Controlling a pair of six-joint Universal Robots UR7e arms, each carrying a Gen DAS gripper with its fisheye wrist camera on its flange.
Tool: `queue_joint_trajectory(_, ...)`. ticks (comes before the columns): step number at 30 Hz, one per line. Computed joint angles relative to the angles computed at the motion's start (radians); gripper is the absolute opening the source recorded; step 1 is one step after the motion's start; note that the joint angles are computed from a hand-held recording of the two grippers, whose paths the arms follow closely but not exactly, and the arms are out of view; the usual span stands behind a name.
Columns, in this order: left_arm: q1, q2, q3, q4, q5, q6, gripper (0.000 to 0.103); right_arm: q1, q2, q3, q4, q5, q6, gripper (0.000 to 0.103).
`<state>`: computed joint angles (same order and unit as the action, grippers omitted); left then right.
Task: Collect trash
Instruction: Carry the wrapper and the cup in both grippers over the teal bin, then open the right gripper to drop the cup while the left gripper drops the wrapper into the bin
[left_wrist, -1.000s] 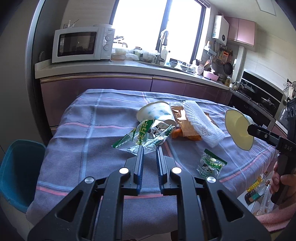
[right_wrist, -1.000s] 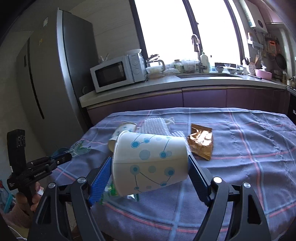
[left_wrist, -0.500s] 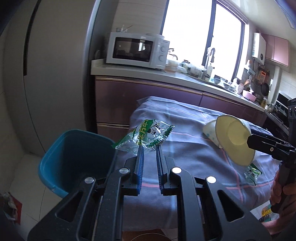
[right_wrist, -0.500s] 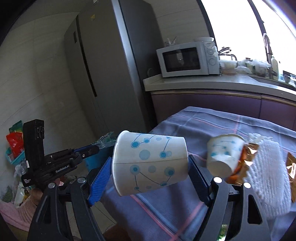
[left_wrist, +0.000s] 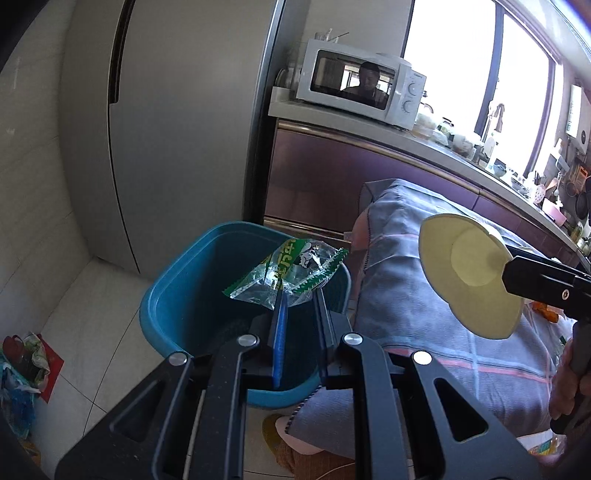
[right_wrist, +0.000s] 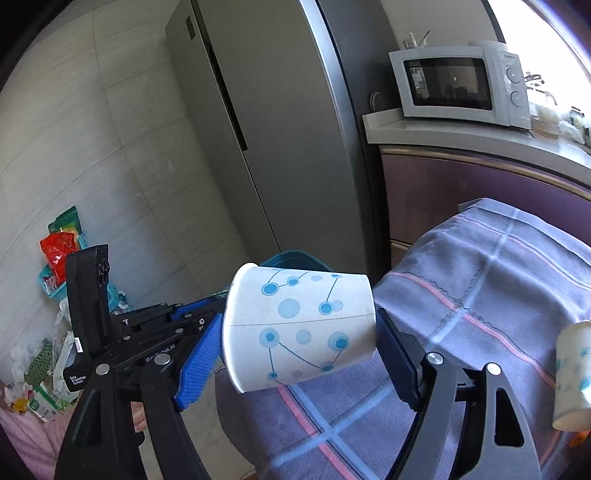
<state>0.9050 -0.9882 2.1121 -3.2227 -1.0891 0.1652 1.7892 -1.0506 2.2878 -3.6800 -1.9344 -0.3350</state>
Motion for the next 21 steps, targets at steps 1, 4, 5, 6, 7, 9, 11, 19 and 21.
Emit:
queue_joint_trajectory(1,0.007,0.008,-0.011,0.008,0.003,-0.004,0.014,-0.001,0.01,-0.018,0.021,0.0,0.006,0.078)
queue_joint_trajectory(4,0.024,0.026,-0.035,0.026,0.011,-0.014,0.014,-0.003,0.038,-0.072,0.087,0.004,0.016,0.078)
queue_joint_trajectory(5,0.032,0.032,-0.046,0.033,0.014,-0.013,0.014,-0.004,0.052,-0.091,0.104,0.004,0.017,0.078)
queue_joint_trajectory(6,0.031,0.034,-0.038,0.028,0.021,-0.02,0.014,-0.006,0.06,-0.108,0.126,0.006,0.02,0.078)
queue_joint_trajectory(7,0.034,0.038,-0.042,0.034,0.025,-0.024,0.014,-0.008,0.068,-0.124,0.147,0.008,0.025,0.078)
queue_joint_trajectory(9,0.042,0.046,-0.049,0.046,0.032,-0.033,0.014,-0.012,0.087,-0.156,0.181,0.01,0.032,0.078)
queue_joint_trajectory(11,0.048,0.054,-0.053,0.049,0.037,-0.039,0.014,-0.015,0.102,-0.183,0.213,0.015,0.04,0.078)
queue_joint_trajectory(19,0.077,0.085,-0.087,0.077,0.047,-0.079,0.015,-0.026,0.154,-0.27,0.325,-0.008,0.083,0.078)
queue_joint_trajectory(21,0.082,0.088,-0.088,0.075,0.052,-0.085,0.016,-0.031,0.158,-0.28,0.337,-0.007,0.091,0.078)
